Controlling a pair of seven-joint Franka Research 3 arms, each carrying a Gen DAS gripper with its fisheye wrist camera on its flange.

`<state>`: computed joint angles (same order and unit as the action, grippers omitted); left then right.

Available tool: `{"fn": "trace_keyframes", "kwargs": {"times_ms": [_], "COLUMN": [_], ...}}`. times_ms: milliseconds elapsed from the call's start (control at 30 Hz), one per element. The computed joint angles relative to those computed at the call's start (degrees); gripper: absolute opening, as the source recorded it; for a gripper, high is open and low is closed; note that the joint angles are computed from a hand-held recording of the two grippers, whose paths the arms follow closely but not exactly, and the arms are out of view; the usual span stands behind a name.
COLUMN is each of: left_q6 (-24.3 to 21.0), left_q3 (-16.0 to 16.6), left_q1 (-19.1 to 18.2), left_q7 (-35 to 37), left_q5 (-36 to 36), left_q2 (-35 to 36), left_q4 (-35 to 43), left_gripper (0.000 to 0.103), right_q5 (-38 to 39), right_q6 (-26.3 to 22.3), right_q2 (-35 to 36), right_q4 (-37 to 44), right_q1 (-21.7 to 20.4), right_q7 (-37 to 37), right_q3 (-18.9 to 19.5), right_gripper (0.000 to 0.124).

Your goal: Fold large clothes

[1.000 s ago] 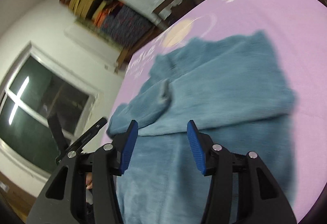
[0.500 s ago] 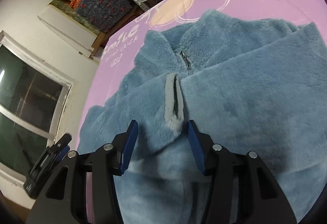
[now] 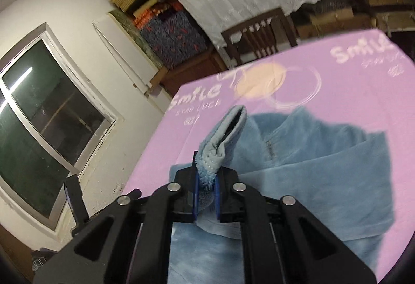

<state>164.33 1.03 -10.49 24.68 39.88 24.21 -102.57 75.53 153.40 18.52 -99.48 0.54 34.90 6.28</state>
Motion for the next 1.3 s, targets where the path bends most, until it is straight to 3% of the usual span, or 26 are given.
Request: {"fn": "trace_keyframes", "kwargs": {"times_ms": [167,267,400,500,700,800,867,933,1000,1133,1200,1300], "left_q6": [-5.2,-8.2,-11.3,-12.8,-10.0,-9.3,-10.8,-14.4,-17.4,-14.9,-14.8,-13.0], "left_q3": [-1.0,-0.5,0.2,-0.5,-4.7,-7.9,-7.7,-7.7,-7.1,-8.2,-8.0,-7.4], "left_q1": [-1.3,-3.0,-5.2,-5.6,-3.9,-2.9,-4.0,-4.5,-4.9,-2.8,-2.5,-2.2], "left_q7": [4.3,5.3,5.3,6.2,16.4,25.2,28.2,31.2,32.5,35.4,36.2,35.5], "left_q5": [0.3,2.3,6.1,7.1,1.1,-4.9,-7.3,-10.6,-13.1,-17.7,-19.2,-20.3], "left_q2": [2.5,4.0,5.4,6.0,8.2,11.9,15.2,19.2,22.0,23.0,23.0,20.4], "left_q4": [3.5,5.7,7.7,9.0,14.5,20.0,24.4,29.6,33.0,32.5,32.6,29.0], "left_gripper": [0.085,0.085,0.085,0.085,0.085,0.085,0.085,0.085,0.085,0.089,0.089,0.086], "right_q5": [-2.9,-3.8,1.9,5.6,6.4,9.0,10.3,10.1,6.9,4.6,8.5,18.0], "right_q6": [6.8,6.1,1.6,2.3,2.5,3.5,5.4,4.1,4.9,5.5,7.5,10.0], "right_q2": [0.1,2.9,5.5,5.1,4.8,3.9,3.6,3.9,4.2,4.7,4.1,2.0], "right_q4": [-5.0,-6.1,-5.5,-5.8,-6.3,-6.9,-7.3,-6.9,-6.8,-6.5,-7.0,-8.0], "right_q1": [-0.4,-2.9,-7.2,-7.6,-7.4,-7.5,-7.1,-7.4,-6.4,-6.9,-7.6,-7.7], "right_q7": [2.1,6.7,4.4,0.9,-1.4,-3.2,-4.3,-4.1,-3.7,-1.2,-2.1,-10.2], "right_q3": [-2.3,-2.7,-0.8,-0.6,-1.3,-1.5,-2.0,-2.4,-2.8,-2.3,-1.9,-1.6], "right_gripper": [0.008,0.008,0.008,0.009,0.009,0.009,0.009,0.009,0.013,0.018,0.019,0.022]}}
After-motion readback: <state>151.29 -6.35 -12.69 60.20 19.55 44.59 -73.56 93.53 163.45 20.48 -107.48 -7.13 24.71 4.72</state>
